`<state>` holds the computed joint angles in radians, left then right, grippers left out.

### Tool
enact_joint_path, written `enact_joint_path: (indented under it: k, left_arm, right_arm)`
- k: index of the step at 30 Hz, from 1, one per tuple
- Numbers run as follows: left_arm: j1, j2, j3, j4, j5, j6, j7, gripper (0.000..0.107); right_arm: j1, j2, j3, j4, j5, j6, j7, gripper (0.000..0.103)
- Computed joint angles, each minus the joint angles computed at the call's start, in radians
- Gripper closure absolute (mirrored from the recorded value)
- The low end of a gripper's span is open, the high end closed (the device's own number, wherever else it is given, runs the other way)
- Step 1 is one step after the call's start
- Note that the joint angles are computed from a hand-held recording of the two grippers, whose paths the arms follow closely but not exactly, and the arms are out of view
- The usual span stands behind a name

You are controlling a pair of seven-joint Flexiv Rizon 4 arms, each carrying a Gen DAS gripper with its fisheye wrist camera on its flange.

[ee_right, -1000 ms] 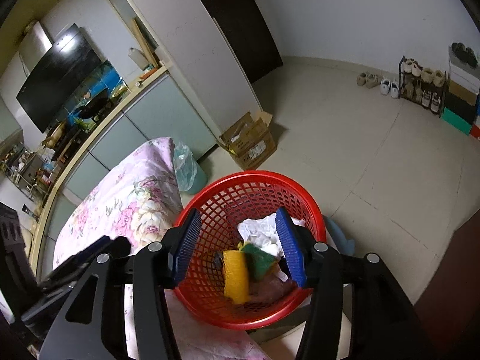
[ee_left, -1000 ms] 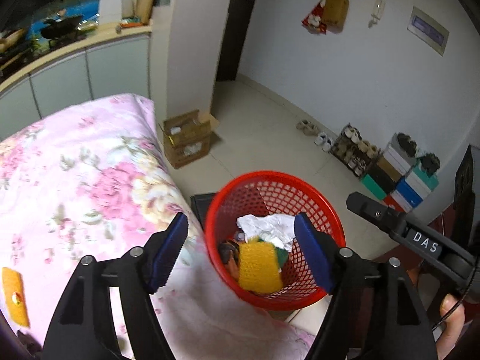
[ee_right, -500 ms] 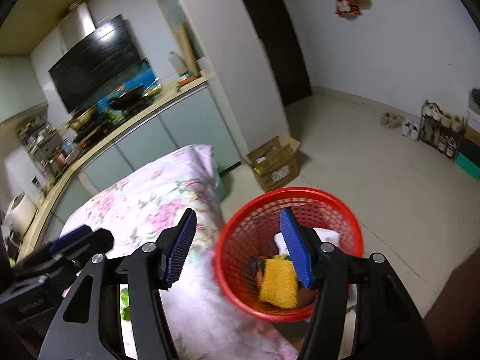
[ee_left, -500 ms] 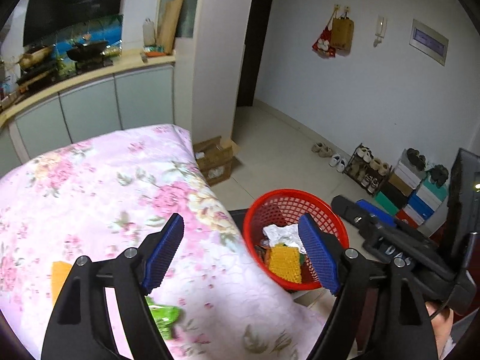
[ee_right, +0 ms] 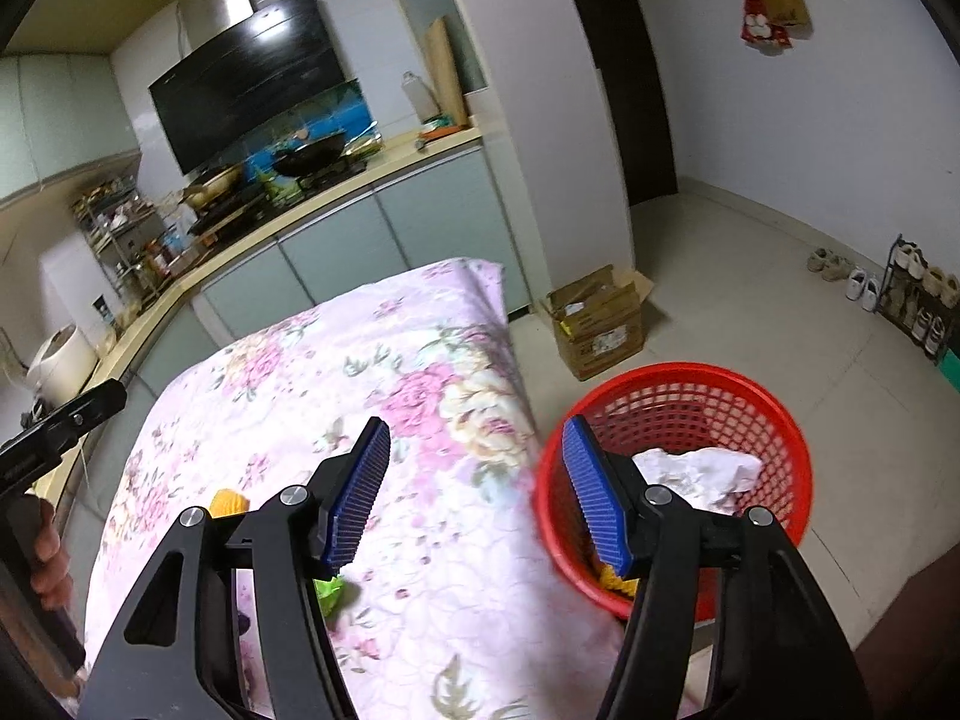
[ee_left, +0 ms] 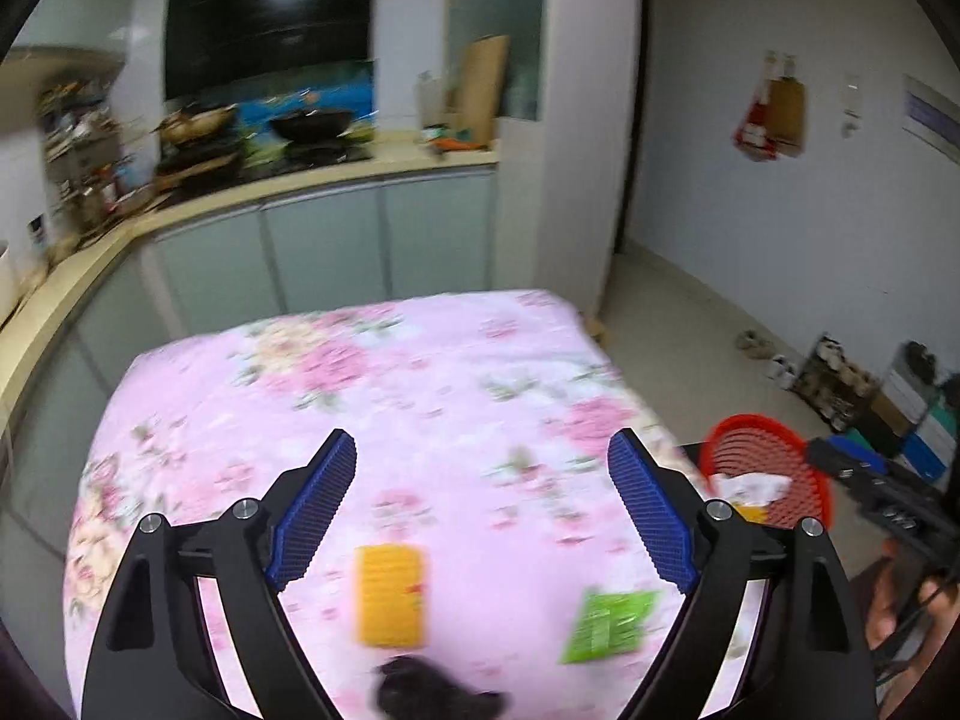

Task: Collect trash
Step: 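Move both open tools back over the bed toward the remaining yellow pad, then grasp the yellow mesh pad with the left tool while the right tool grasps the green snack packet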

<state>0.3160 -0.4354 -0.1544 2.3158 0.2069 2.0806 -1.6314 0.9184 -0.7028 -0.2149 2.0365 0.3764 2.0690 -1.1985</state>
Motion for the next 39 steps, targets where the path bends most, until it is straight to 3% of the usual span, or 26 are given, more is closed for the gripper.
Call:
enact_joint_path:
  k: [7, 16, 20, 28, 32, 39]
  left_arm:
    - [0.154, -0.083, -0.053, 0.000, 0.057, -0.062, 0.016, 0.022]
    - [0.217, -0.233, -0.112, -0.052, 0.009, -0.126, 0.113, 0.022]
    - [0.287, -0.284, -0.194, -0.064, 0.013, -0.145, 0.145, 0.022]
    - [0.251, -0.332, -0.173, -0.086, -0.008, -0.113, 0.184, 0.023]
    - [0.255, -0.346, -0.178, -0.094, -0.016, -0.125, 0.194, 0.038]
    - [0.199, -0.345, -0.117, -0.089, -0.038, -0.080, 0.197, 0.066]
  right_arm:
    - [0.016, -0.016, 0.017, -0.032, -0.055, -0.037, -0.012, 0.044]
    - [0.047, -0.035, -0.001, -0.039, -0.091, -0.072, 0.017, 0.044]
    - [0.060, -0.049, -0.006, -0.043, -0.104, -0.077, 0.033, 0.037]
    - [0.044, -0.077, 0.022, -0.068, -0.156, -0.086, 0.038, 0.034]
    - [0.044, -0.088, 0.023, -0.079, -0.173, -0.103, 0.053, 0.034]
    - [0.042, -0.101, 0.033, -0.085, -0.217, -0.135, 0.079, 0.034]
